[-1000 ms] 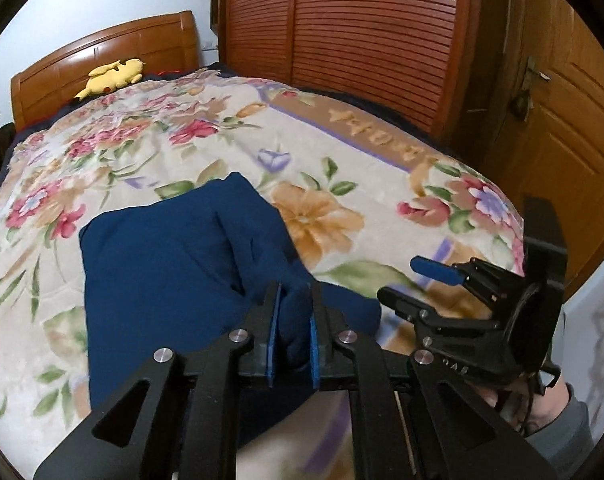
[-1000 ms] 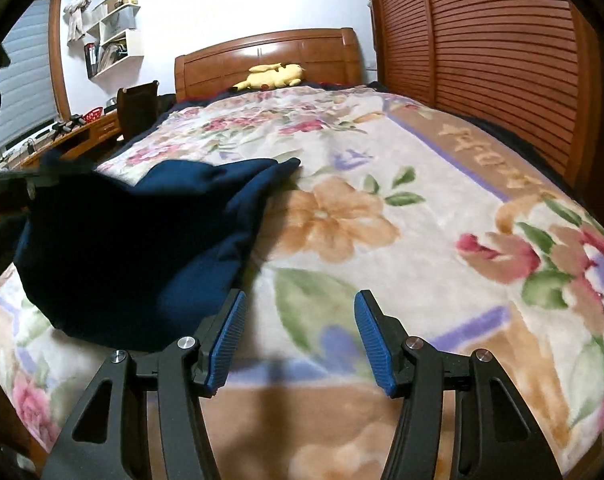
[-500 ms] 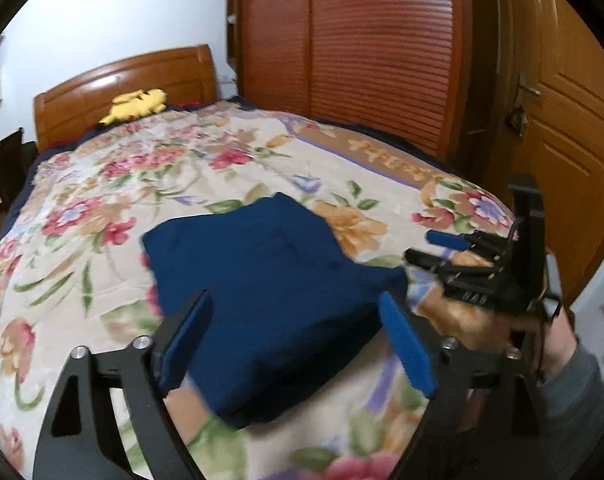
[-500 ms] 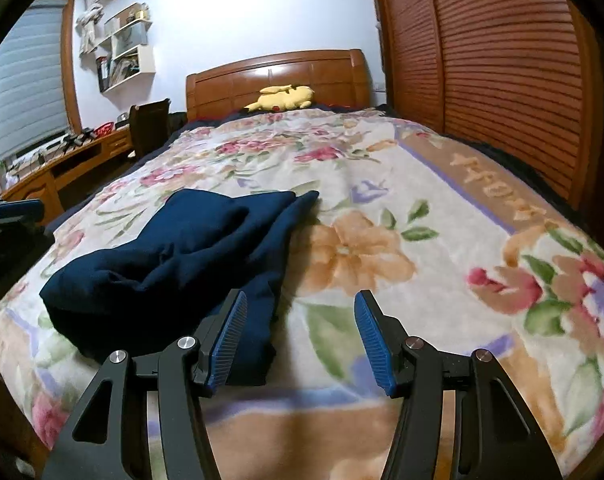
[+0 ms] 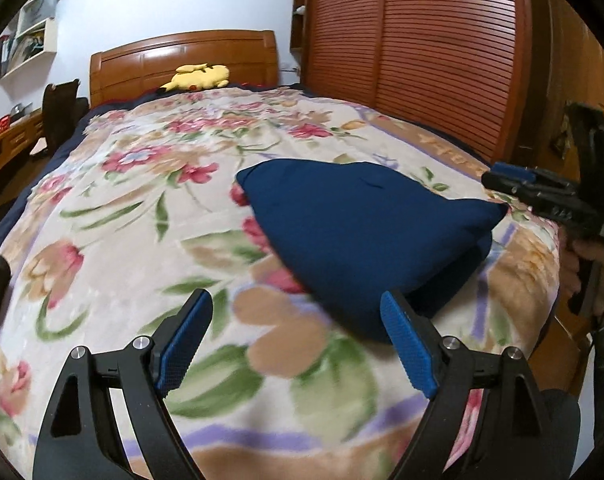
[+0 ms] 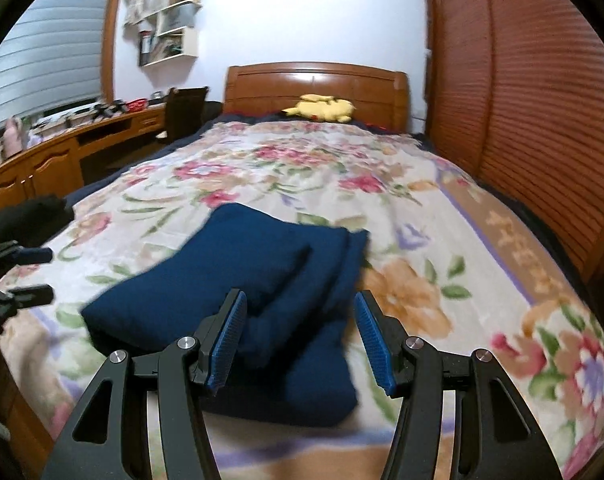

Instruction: Fold large clothes

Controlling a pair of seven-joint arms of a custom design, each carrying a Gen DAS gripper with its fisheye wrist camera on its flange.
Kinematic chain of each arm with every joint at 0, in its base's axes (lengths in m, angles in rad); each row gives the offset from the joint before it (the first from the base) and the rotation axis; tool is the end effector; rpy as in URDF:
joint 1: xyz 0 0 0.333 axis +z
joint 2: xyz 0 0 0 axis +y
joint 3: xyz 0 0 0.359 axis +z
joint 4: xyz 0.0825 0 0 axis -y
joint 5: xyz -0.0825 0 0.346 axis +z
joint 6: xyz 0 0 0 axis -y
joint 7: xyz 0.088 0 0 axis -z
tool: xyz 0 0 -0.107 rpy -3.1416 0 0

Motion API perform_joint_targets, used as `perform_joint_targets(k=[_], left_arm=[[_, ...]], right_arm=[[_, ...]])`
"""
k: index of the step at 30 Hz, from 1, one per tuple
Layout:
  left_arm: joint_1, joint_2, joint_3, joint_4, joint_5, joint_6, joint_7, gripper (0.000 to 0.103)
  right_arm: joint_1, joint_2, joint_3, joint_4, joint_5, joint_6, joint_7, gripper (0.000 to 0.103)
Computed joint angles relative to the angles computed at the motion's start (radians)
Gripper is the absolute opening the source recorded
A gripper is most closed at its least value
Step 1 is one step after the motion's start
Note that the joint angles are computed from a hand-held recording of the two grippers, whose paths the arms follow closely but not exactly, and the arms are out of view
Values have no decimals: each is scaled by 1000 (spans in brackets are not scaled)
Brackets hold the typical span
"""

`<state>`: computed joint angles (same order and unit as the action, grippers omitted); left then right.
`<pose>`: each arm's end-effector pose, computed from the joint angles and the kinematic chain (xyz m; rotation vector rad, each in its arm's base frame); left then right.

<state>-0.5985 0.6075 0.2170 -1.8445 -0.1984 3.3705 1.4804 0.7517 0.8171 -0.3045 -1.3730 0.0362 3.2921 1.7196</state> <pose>0.6393 -0.2675 0.3798 -1.5561 1.8552 -1.0129 0.6604 0.4171 0.4318 -1.7911 1.0731 -0.7553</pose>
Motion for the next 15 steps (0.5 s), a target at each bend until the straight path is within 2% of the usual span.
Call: perform_joint_targets(k=[4, 7, 9, 11, 15], left_arm=[[32, -8, -24, -37, 0, 39, 16, 86], [78, -14, -71, -63, -1, 72, 34, 86], [111, -16, -106, -76, -1, 86, 46, 86], [127, -18, -123, -90, -5, 100, 60, 86], [175, -22, -175, -112, -4, 123, 77, 86]], right_arm=[[-55, 9, 110, 72, -49, -56, -40, 58], [-69, 37, 141, 137, -79, -120, -46, 58], [-88, 64, 171, 197, -101, -189, -51, 59], [-91, 100, 169, 270, -119, -273, -30, 60], [-148, 203, 259, 472, -132, -455, -50, 61]])
